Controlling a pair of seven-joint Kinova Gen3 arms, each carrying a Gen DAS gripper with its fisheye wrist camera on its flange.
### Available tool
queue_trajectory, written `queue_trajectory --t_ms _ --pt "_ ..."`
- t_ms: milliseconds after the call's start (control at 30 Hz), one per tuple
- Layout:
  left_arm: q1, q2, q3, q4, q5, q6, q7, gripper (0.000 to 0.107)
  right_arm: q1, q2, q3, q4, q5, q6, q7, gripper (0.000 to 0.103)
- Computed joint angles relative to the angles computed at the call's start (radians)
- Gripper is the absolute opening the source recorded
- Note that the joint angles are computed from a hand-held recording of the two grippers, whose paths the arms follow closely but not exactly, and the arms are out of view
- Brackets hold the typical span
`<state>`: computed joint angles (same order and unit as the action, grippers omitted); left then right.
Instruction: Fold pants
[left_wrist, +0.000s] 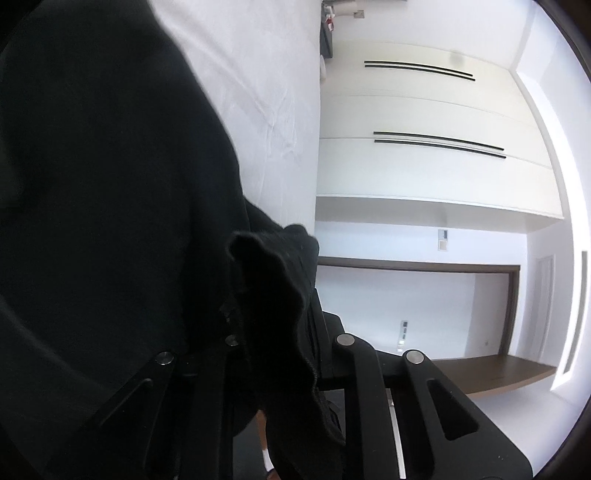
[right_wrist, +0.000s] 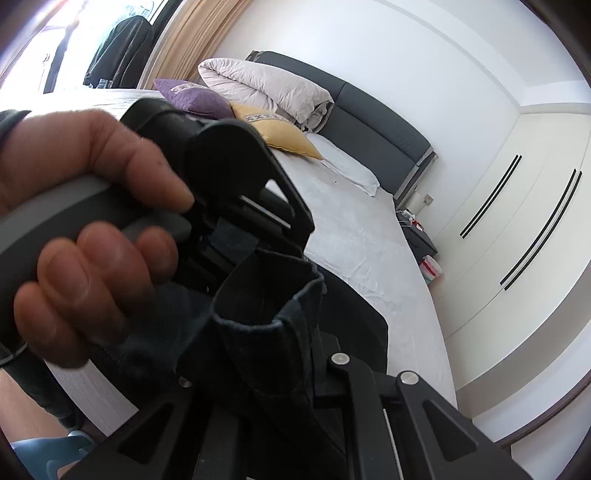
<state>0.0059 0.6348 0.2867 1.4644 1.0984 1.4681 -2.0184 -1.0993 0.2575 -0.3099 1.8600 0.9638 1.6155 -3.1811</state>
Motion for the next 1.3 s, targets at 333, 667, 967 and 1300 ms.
queue_trajectory --t_ms 333,667,967,1300 --pt "-0.045 -0.081 -0.028 -0.096 -0.091 0.047 -0.058 0.004 0.016 0.001 0.009 -0.036 0.079 -0.036 0.081 0.007" --pt "-0.085 -0.123 -0.080 -0.145 -0.193 0.072 -0.118 0.004 0.054 0.019 0.037 -0.047 0.140 -0.179 0.104 0.007" --pt "-0.148 -0.127 -0.114 -0.017 -0.267 0.054 -0.195 0.005 0.106 0.019 0.052 0.012 0.044 -0.390 0.123 0.011" --pt "-0.089 -0.104 -0.094 -0.110 -0.339 -0.019 -0.245 0.010 0.144 -0.047 0.066 0.038 -0.007 -0.484 0.135 0.026"
